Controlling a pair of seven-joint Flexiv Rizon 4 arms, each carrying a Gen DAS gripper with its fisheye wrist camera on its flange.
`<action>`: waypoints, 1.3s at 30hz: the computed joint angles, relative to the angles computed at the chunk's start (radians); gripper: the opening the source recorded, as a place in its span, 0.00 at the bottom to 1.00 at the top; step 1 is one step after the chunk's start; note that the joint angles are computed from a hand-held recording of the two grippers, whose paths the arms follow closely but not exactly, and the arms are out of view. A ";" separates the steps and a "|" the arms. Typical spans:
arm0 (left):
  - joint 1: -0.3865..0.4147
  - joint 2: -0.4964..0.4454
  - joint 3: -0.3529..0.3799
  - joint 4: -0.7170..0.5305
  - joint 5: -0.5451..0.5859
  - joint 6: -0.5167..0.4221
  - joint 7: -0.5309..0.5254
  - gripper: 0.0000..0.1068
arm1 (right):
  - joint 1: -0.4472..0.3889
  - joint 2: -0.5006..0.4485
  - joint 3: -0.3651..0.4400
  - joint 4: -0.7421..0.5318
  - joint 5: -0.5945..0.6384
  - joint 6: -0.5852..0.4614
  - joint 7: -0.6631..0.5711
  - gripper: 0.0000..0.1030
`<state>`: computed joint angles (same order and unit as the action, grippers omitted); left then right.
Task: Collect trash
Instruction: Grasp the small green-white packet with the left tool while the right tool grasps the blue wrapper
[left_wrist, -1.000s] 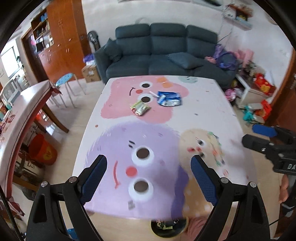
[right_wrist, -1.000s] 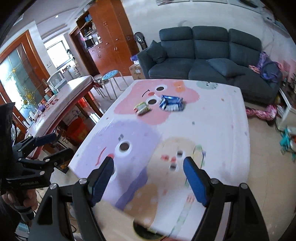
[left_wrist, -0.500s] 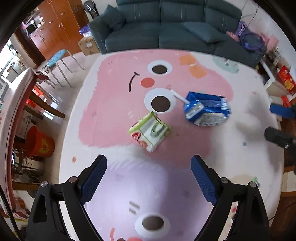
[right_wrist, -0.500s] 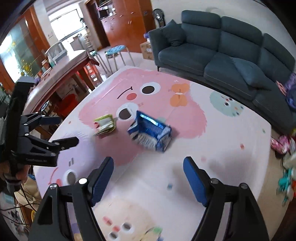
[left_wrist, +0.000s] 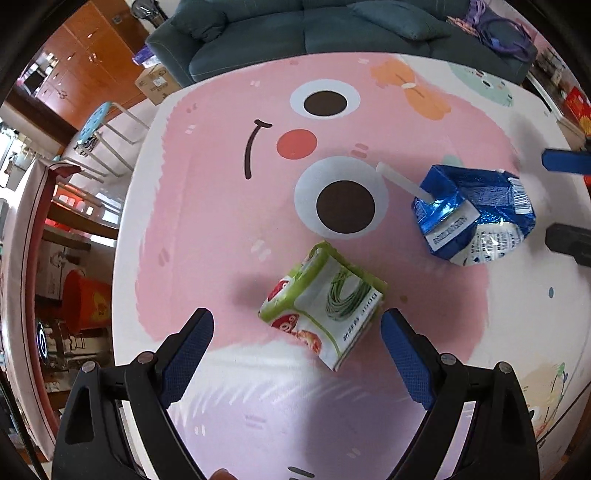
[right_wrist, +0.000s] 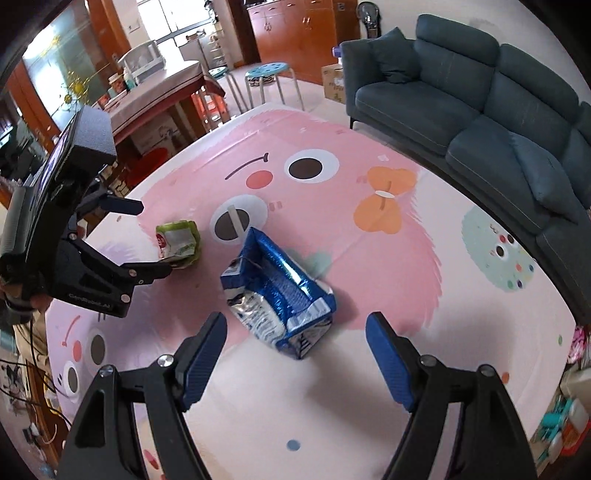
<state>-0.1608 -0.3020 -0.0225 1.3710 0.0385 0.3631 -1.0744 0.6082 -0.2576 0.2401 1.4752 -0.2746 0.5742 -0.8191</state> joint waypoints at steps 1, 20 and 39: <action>0.002 -0.007 -0.002 -0.008 -0.001 -0.008 0.006 0.85 | -0.004 -0.003 0.000 0.000 0.005 0.002 -0.009 0.76; 0.036 -0.112 -0.016 -0.153 -0.121 -0.164 0.023 0.85 | -0.040 -0.106 0.007 -0.113 0.165 -0.010 -0.215 0.76; -0.004 -0.109 -0.010 -0.130 -0.067 -0.143 0.027 0.62 | -0.035 -0.128 0.002 -0.130 0.195 -0.021 -0.244 0.48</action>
